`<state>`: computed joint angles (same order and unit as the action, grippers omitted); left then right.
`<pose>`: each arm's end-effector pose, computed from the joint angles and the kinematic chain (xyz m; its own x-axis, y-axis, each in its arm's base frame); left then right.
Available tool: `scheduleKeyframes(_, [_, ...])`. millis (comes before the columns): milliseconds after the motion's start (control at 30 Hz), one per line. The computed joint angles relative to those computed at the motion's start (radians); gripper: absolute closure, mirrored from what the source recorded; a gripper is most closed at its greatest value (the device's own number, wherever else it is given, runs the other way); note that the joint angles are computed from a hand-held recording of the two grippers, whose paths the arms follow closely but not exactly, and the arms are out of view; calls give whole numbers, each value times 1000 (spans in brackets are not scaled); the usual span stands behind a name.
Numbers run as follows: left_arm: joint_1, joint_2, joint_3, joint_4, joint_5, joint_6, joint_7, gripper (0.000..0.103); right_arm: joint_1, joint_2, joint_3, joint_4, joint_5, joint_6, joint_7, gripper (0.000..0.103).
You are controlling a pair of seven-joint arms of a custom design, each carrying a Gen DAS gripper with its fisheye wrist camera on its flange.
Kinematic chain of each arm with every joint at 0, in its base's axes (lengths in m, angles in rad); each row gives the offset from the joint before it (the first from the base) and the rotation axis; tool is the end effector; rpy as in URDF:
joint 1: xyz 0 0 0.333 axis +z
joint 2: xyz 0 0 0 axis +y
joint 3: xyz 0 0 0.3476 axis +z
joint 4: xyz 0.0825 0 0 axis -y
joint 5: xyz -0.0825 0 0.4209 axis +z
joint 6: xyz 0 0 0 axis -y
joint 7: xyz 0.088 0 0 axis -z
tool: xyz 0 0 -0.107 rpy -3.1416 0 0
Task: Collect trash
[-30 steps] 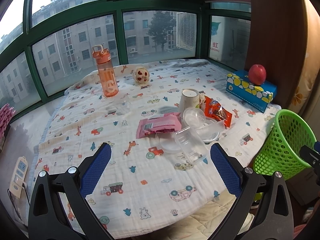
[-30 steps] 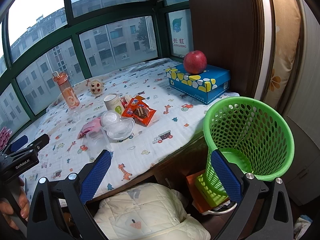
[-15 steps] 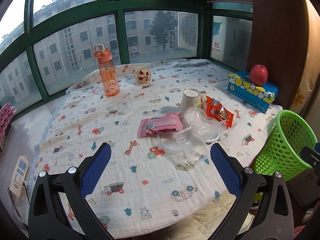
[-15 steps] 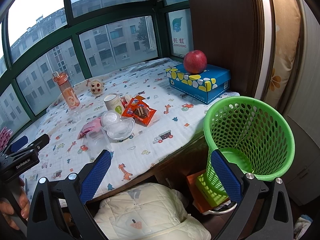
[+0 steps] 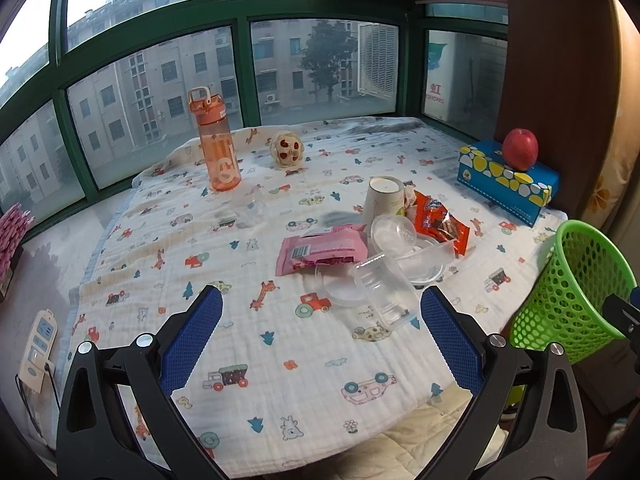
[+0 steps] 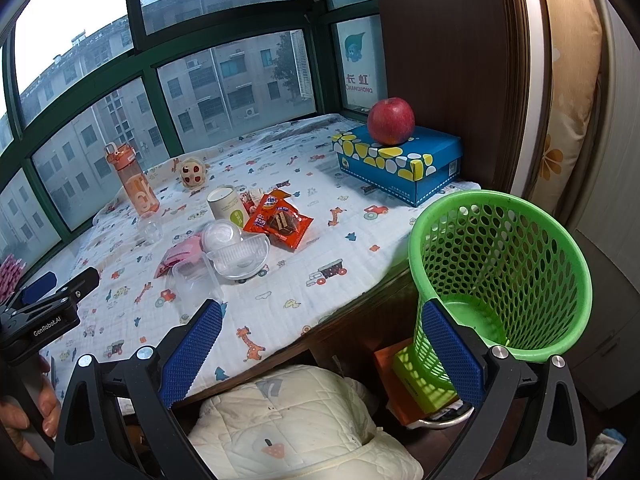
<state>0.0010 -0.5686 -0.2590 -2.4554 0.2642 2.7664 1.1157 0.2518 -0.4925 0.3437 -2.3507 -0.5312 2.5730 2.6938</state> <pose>0.4290 -0.1457 0.6051 -0.0126 -0.9993 -0.0361 -0.6179 0.0362 -0.7855 0.3788 0.2961 0.5963 -0.0873 -0.9861 -0.1413 -0.6428 0.1642 -0.7483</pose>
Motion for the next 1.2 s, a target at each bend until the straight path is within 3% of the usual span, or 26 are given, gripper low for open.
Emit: scheduleKeyframes(1200, [43,104,4,85,68,-35,-47,5,27,137,-52,71,-4,47,-86,6])
